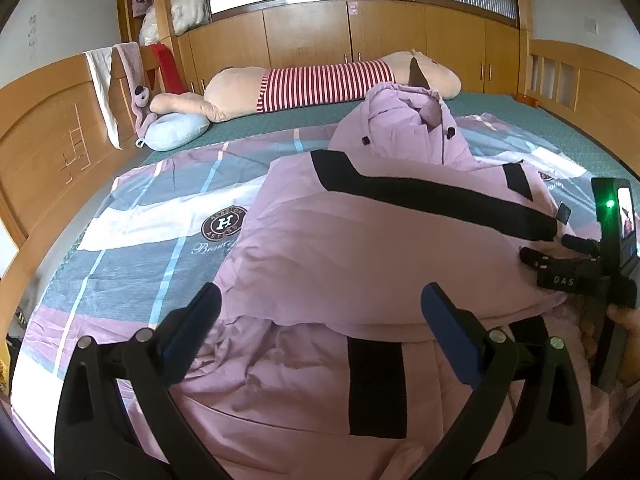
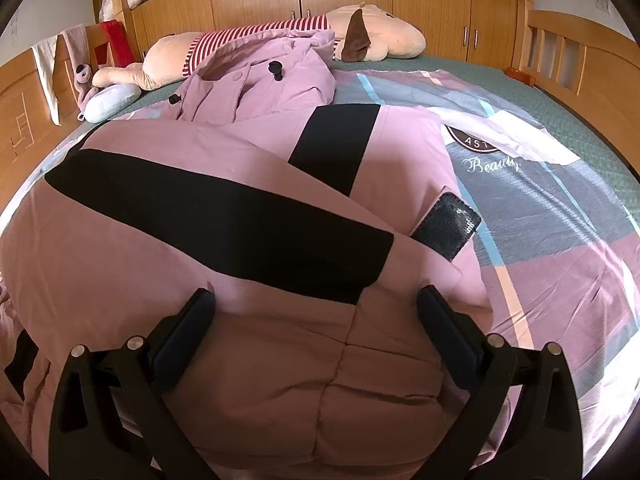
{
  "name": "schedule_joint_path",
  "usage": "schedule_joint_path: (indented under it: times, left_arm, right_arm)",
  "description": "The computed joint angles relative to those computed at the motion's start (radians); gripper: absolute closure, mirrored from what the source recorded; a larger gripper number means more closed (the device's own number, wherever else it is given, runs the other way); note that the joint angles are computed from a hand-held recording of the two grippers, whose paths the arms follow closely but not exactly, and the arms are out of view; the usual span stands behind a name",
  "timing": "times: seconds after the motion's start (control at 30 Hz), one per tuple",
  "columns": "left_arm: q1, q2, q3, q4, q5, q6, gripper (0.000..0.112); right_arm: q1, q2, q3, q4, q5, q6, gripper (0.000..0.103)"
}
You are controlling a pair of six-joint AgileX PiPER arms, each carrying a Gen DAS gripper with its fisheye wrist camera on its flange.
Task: Fold large clothes
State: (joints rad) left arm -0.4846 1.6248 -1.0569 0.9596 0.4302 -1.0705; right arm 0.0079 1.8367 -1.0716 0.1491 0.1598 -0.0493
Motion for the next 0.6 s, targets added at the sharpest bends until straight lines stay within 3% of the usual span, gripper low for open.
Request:
schedule_joint_path:
  times: [0.6]
  left_arm:
    - [-0.012,-0.002,-0.002,-0.065,0.0,0.06,0.012]
  right_arm:
    - [0.001,-0.001,0.004,-0.008,-0.003,0.009,0.002]
